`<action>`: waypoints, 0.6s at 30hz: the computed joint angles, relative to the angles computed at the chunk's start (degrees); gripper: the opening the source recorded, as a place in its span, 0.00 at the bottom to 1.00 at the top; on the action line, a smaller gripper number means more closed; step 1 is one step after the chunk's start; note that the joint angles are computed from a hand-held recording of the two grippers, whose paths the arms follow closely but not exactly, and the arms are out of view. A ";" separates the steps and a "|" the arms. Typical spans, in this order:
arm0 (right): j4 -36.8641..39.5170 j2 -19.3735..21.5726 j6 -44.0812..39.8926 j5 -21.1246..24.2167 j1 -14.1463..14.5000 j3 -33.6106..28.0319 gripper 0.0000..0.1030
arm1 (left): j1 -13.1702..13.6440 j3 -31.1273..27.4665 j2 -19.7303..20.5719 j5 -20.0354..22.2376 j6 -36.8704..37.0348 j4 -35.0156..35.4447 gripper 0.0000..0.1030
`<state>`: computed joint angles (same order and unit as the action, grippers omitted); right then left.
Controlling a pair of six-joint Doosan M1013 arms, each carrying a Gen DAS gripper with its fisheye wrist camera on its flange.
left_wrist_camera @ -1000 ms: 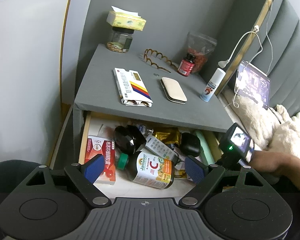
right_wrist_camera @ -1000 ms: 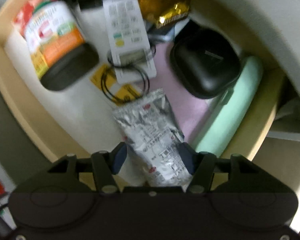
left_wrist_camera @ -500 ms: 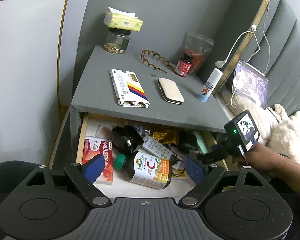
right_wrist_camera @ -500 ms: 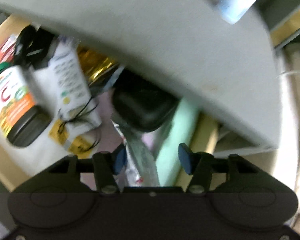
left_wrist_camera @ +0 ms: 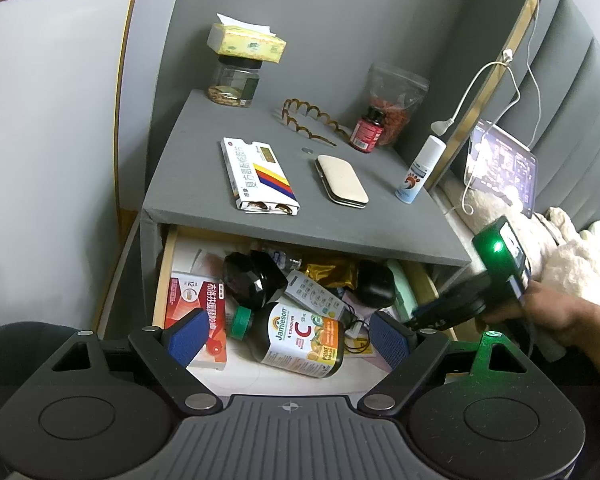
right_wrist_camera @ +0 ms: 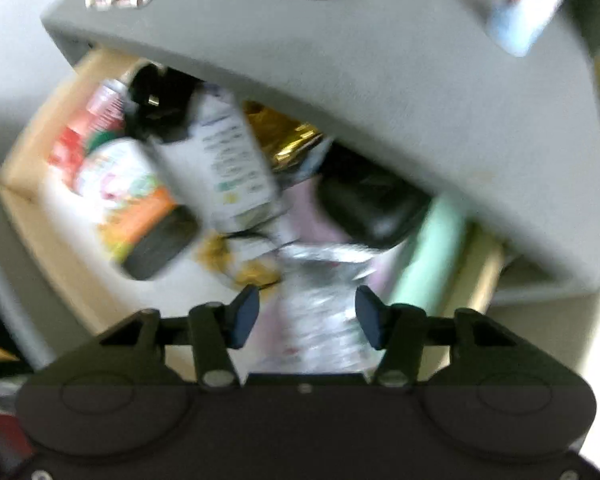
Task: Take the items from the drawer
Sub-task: 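Hover the open right tool over the black case and silver packet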
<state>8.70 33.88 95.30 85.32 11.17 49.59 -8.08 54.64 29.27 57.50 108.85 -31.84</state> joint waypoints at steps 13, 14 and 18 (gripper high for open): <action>-10.59 3.93 1.37 8.67 2.95 -2.68 0.10 | 0.11 -0.19 0.09 0.25 -0.07 -0.27 0.81; -13.12 3.94 0.99 8.85 3.32 -2.93 0.22 | 0.13 -0.20 0.11 0.28 -0.15 -0.40 0.81; -13.69 4.07 1.26 9.91 2.64 -4.79 0.25 | 0.02 -0.38 0.21 0.46 0.32 -0.51 0.81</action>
<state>-4.99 37.96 96.56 95.22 13.81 44.80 -8.07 54.26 29.48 57.95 109.18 -32.35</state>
